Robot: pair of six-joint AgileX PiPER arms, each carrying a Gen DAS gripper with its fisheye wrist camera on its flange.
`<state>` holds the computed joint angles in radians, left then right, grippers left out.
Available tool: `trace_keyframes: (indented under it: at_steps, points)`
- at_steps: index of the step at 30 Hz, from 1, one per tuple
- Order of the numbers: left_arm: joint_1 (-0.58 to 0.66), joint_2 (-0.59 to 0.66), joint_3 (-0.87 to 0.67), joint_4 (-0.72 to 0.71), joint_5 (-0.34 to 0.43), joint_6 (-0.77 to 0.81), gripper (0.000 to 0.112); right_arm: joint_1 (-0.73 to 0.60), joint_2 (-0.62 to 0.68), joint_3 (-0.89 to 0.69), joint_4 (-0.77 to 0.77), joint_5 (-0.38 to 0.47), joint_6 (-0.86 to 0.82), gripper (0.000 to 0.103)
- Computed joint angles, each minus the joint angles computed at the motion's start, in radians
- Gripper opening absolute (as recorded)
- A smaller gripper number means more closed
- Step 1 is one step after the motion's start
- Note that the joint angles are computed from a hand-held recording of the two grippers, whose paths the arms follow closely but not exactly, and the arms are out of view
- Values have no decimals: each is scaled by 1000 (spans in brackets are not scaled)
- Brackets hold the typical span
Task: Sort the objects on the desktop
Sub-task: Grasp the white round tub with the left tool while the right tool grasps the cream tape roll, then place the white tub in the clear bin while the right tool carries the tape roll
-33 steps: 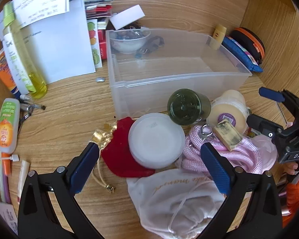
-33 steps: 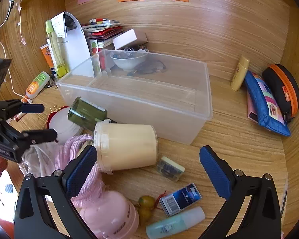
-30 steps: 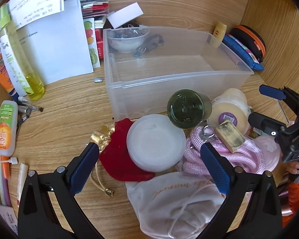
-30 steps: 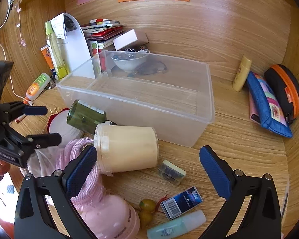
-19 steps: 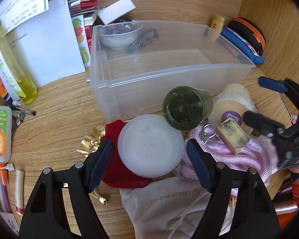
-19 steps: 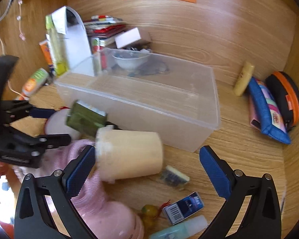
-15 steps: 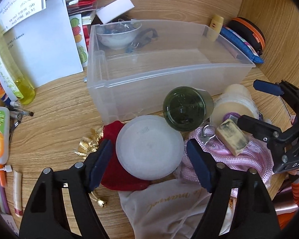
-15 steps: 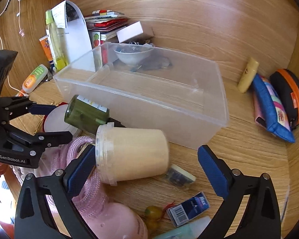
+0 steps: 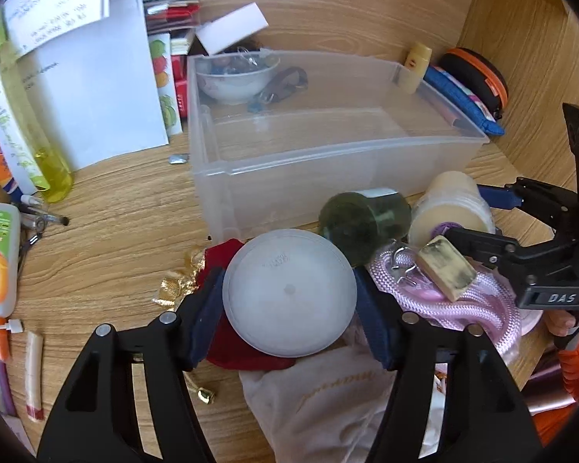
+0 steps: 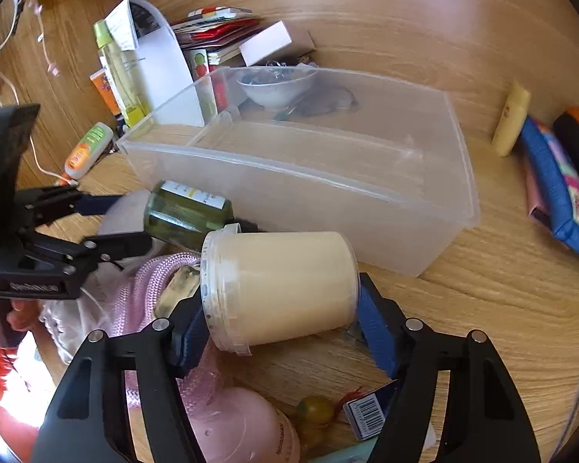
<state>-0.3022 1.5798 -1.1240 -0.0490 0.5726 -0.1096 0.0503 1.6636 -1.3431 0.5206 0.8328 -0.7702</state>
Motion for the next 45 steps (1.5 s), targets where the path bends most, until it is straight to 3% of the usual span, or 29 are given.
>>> trace_keyframes:
  at_steps: [4, 15, 25, 29, 33, 37, 45]
  points:
    - [5, -36, 17, 3, -7, -16, 64, -1, -15, 16, 14, -15, -15, 64]
    - [-8, -134, 51, 113, -40, -134, 64, -77, -39, -4, 109, 63, -70, 64]
    - [3, -157, 24, 104, -69, -160, 64, -136, -103, -30, 187, 97, -107, 64]
    - [-20, -169, 19, 221, -89, -266, 64, -156, -108, -63, 203, 97, -108, 64]
    - [-8, -165, -8, 196, -104, -246, 64, -169, -94, -106, 217, 85, -100, 64]
    - [-11, -146, -56, 261, -99, -304, 64, -169, -74, -151, 219, 70, -77, 64]
    - [28, -61, -185, 197, -82, -243, 64, -133, -7, -261, 196, 35, -23, 64]
